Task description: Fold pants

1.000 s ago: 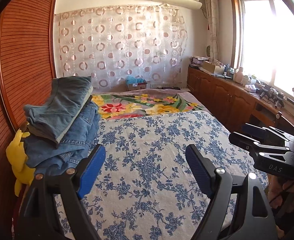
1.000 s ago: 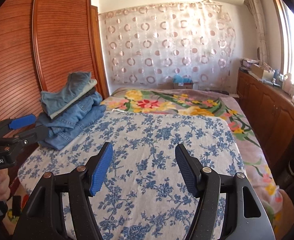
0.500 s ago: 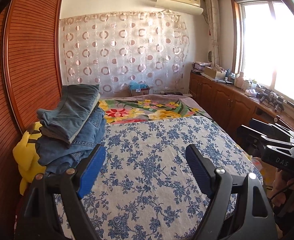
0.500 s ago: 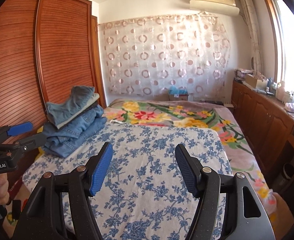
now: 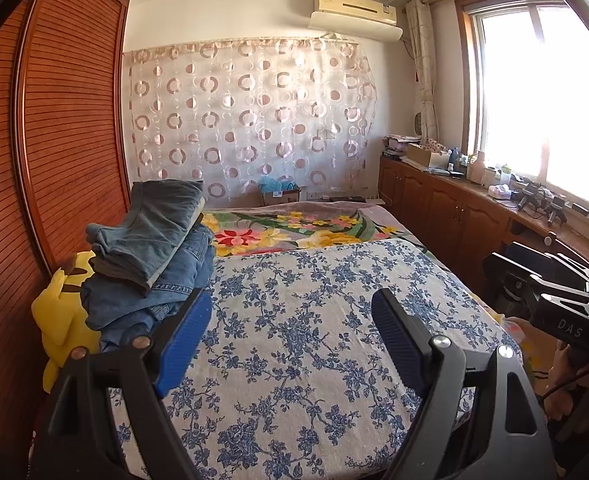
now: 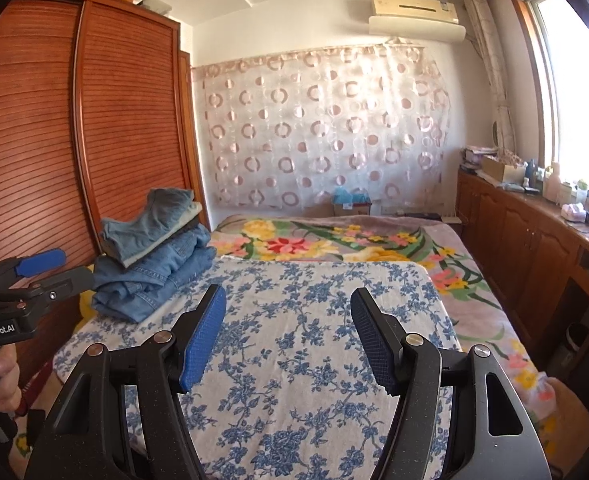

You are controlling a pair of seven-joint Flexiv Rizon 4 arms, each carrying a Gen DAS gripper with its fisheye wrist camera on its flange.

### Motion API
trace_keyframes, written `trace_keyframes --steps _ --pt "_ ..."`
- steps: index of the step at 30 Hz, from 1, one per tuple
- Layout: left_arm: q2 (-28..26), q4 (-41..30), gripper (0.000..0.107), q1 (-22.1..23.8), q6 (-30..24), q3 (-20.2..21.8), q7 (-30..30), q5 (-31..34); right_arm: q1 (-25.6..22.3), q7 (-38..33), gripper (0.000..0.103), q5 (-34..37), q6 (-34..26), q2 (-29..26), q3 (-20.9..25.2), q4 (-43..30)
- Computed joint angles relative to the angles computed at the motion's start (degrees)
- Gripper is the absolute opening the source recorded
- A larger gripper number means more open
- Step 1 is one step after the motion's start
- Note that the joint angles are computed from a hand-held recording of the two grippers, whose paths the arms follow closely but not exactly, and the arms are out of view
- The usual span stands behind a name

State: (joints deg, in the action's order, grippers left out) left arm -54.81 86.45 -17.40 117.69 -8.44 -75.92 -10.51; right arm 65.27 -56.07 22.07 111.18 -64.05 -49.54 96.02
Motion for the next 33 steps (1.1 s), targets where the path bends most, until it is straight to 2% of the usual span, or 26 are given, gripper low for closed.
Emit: trace_keyframes --steps 10,19,33 --pt "-1.8 0.0 0.083 -0.1 2.6 0.4 -0.8 -0.4 4.2 3.3 0.066 3.4 -0.7 -5.8 -5.6 0.9" --pt "-2.2 -0.1 0.083 0.5 2.6 0.0 -1.6 -0.4 3.1 6.6 0.066 1.2 -1.1 -6.4 -5.4 0.7" --pt "-2.1 0.0 0.083 0.4 2.4 0.2 -1.7 -0.5 3.2 7.7 0.066 0.8 -0.9 -7.0 -6.0 0.8"
